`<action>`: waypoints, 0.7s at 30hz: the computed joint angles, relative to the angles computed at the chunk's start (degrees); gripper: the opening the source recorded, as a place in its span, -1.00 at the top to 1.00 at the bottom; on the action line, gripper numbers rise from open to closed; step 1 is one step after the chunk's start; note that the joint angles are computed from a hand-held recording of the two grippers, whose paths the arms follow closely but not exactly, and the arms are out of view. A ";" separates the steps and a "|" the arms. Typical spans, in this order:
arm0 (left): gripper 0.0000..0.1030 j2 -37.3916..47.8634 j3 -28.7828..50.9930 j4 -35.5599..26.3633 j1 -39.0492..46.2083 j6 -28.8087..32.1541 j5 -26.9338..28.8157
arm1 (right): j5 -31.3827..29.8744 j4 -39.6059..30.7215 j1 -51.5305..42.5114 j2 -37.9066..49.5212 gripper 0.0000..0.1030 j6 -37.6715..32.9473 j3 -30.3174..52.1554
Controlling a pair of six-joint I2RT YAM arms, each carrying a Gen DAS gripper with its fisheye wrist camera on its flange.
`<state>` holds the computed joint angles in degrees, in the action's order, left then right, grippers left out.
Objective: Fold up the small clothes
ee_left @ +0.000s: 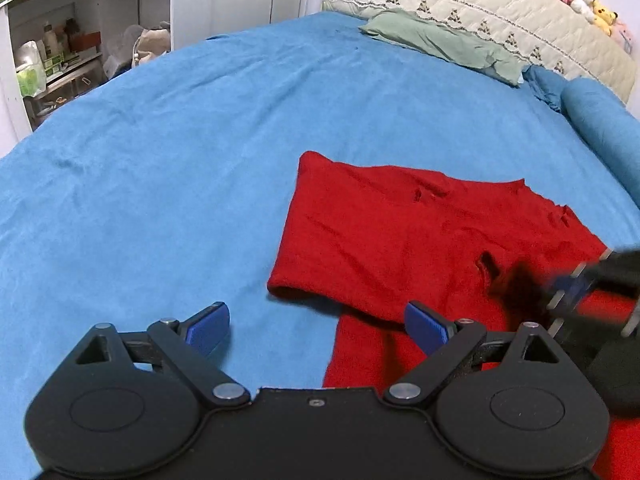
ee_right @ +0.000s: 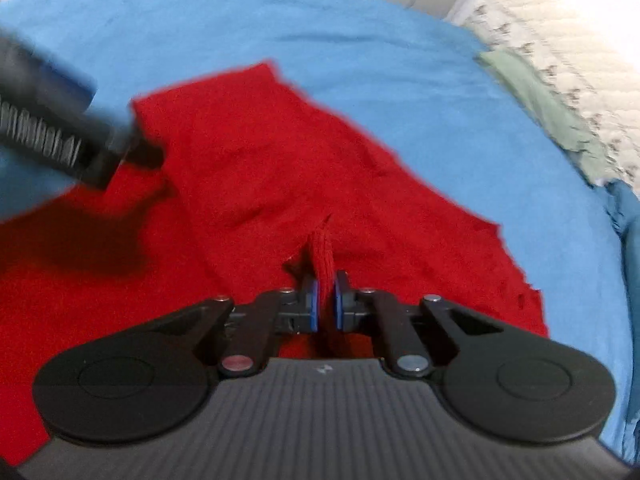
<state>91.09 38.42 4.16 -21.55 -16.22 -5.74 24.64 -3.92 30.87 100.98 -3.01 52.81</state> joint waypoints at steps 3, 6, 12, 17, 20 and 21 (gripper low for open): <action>-0.87 0.16 0.14 0.06 0.19 -0.10 1.17 | 2.89 1.53 -3.84 -5.98 0.58 4.74 -2.21; -0.87 0.84 0.39 0.11 -0.50 -0.22 0.67 | 6.30 3.11 -8.50 -12.37 0.60 6.85 -5.31; -0.87 5.65 1.99 1.32 -1.49 -2.40 0.71 | 10.41 8.64 -18.82 -24.14 0.60 13.28 -18.01; -0.87 10.98 3.82 6.11 -4.70 -0.44 -6.59 | 3.49 15.03 -26.82 -23.93 0.60 18.92 -29.42; -0.87 13.94 4.03 11.09 -4.97 -0.36 -8.01 | -1.45 19.12 -30.82 -25.20 0.60 21.36 -34.42; -0.87 14.63 4.36 11.50 -4.90 -0.40 -8.32 | -2.74 19.57 -32.20 -26.08 0.60 21.30 -35.28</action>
<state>105.72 42.78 15.66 -26.45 -16.62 -14.06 21.90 15.65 -1.33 74.90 18.29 17.53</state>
